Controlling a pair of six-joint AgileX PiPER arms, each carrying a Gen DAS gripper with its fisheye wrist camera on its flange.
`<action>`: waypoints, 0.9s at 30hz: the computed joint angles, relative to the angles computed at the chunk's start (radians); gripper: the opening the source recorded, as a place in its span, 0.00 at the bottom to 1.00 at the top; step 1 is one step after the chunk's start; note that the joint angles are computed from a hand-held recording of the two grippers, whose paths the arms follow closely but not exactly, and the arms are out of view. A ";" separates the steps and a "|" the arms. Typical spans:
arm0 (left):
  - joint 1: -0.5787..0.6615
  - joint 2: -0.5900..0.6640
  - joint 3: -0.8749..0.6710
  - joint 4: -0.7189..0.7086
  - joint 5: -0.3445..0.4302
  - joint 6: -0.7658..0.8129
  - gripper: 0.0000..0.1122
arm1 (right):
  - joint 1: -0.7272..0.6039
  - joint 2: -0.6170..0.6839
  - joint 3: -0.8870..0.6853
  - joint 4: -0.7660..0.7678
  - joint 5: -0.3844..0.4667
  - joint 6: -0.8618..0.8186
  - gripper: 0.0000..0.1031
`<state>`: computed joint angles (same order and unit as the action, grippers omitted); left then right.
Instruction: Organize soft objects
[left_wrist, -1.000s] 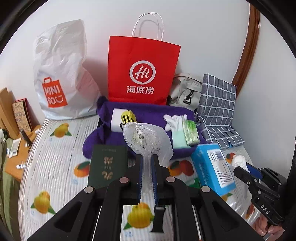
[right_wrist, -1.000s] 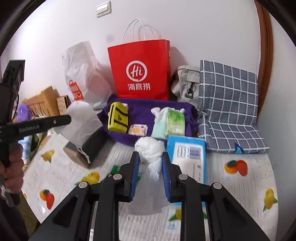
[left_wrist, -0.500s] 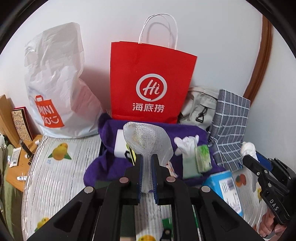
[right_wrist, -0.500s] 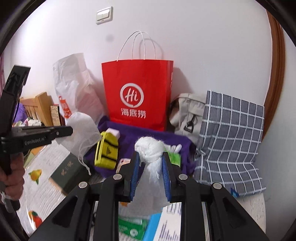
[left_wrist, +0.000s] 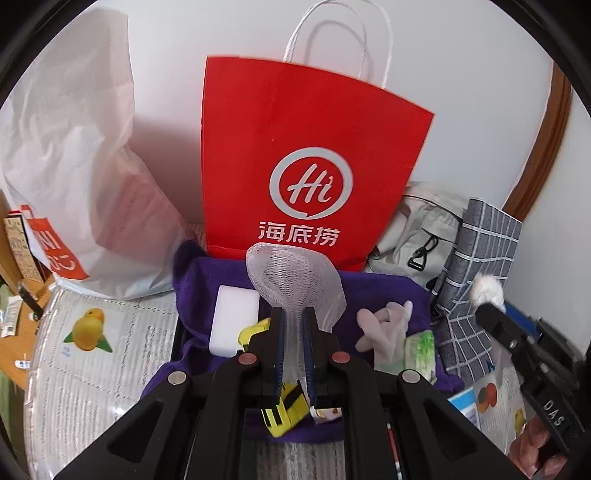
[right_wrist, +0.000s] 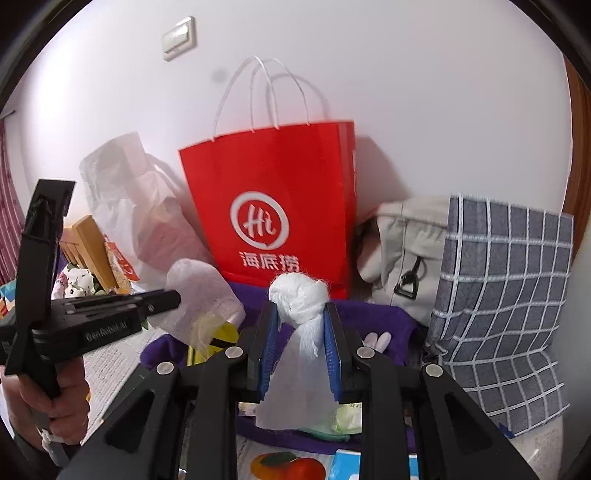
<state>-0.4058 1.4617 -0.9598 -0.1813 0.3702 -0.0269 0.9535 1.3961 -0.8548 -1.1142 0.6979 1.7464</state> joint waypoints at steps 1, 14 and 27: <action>0.004 0.011 0.002 -0.015 -0.012 0.016 0.09 | -0.045 0.009 0.010 0.026 -0.066 -0.019 0.24; 0.054 0.130 -0.039 -0.260 -0.035 0.269 0.09 | -0.203 0.104 0.033 0.142 -0.325 -0.174 0.26; 0.060 0.189 -0.070 -0.347 0.010 0.342 0.09 | -0.211 0.280 -0.053 0.274 -0.313 -0.295 0.26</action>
